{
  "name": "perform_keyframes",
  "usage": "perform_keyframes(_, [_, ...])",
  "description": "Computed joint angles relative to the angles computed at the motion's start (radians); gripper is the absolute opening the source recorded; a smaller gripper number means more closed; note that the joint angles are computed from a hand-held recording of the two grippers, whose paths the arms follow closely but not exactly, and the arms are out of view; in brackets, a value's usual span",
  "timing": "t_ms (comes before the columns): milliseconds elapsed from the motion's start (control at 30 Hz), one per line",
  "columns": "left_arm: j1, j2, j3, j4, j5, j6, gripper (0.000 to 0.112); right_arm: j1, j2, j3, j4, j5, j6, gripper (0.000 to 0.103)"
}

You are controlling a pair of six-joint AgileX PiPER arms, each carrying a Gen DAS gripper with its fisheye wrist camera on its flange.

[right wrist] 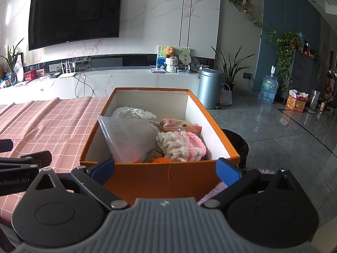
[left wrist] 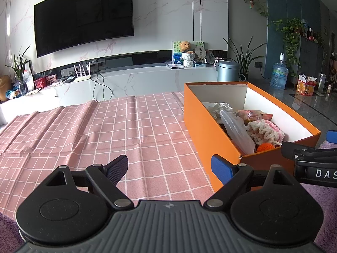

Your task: Organize soft objects

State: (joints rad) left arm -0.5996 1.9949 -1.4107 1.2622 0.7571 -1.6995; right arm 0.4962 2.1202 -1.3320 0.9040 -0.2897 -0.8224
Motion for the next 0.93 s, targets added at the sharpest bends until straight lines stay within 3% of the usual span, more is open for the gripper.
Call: perform_keyframes(933, [-0.002, -0.011, 0.004, -0.001, 0.012, 0.004, 0.103, 0.005, 0.0, 0.002, 0.014, -0.002, -0.017, 0.1])
